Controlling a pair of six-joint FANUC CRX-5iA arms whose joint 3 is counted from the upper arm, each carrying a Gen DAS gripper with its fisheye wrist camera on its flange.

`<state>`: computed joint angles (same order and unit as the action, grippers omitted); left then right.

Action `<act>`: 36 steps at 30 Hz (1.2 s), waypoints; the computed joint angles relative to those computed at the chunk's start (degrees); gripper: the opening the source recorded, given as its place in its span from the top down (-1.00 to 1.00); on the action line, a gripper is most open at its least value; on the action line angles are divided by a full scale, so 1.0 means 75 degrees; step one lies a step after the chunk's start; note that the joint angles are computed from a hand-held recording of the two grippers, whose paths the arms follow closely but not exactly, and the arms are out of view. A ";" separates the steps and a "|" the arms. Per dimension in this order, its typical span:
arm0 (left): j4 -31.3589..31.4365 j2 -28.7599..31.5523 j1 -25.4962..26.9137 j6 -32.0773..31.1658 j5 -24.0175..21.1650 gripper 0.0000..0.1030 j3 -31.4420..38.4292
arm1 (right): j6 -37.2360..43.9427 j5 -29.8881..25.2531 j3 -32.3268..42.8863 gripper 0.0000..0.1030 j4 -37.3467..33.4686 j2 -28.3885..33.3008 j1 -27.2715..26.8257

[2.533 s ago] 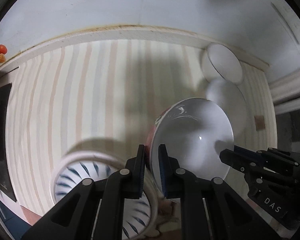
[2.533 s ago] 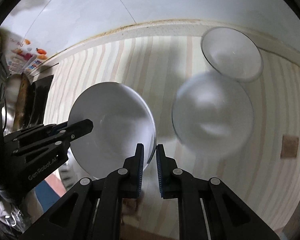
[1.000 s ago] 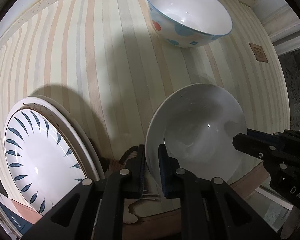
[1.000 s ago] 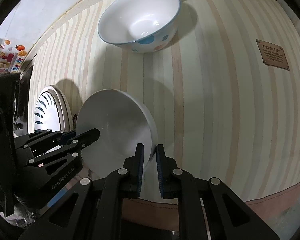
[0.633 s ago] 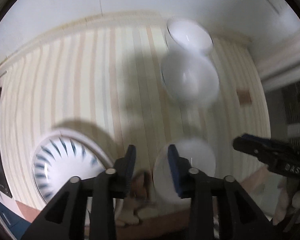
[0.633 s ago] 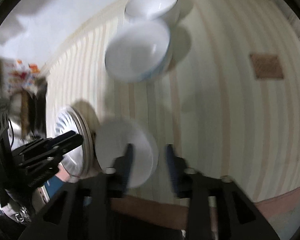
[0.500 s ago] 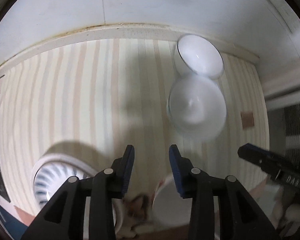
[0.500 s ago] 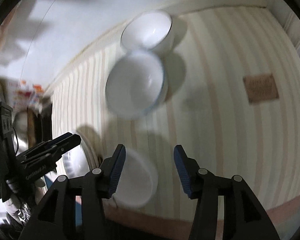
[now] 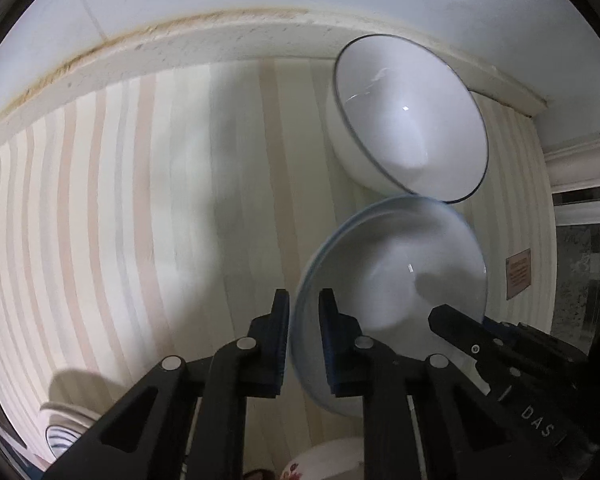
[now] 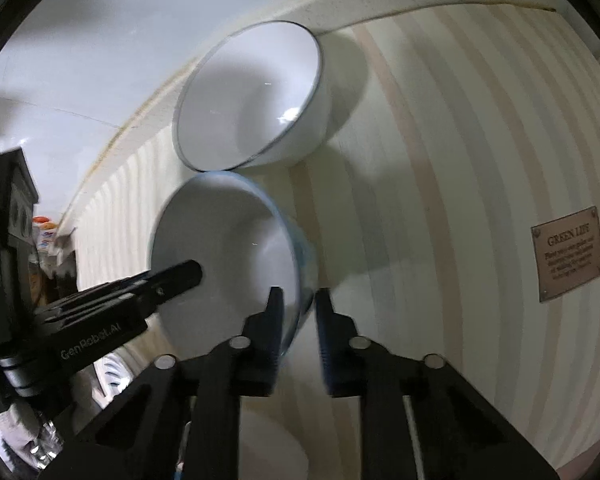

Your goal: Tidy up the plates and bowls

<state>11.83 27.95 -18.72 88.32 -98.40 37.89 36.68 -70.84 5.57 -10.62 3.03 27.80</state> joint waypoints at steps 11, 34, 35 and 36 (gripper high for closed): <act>-0.0119 -0.0443 -0.0113 -0.0220 0.0130 0.75 -0.0190 | -0.0058 -0.0361 0.0066 0.71 0.0358 -0.0171 0.0194; 0.0225 -0.2584 0.0393 -0.0837 -0.0056 0.75 -0.2015 | -0.1539 -0.1119 -0.0344 0.71 0.1161 -0.1808 0.2266; 0.0172 -0.2640 0.0390 -0.0857 -0.0074 0.75 -0.2111 | -0.1608 -0.1103 -0.0409 0.71 0.1113 -0.1834 0.2341; 0.0117 -0.2704 0.0385 -0.0873 -0.0100 0.75 -0.2224 | -0.1639 -0.1086 -0.0458 0.71 0.1054 -0.1840 0.2394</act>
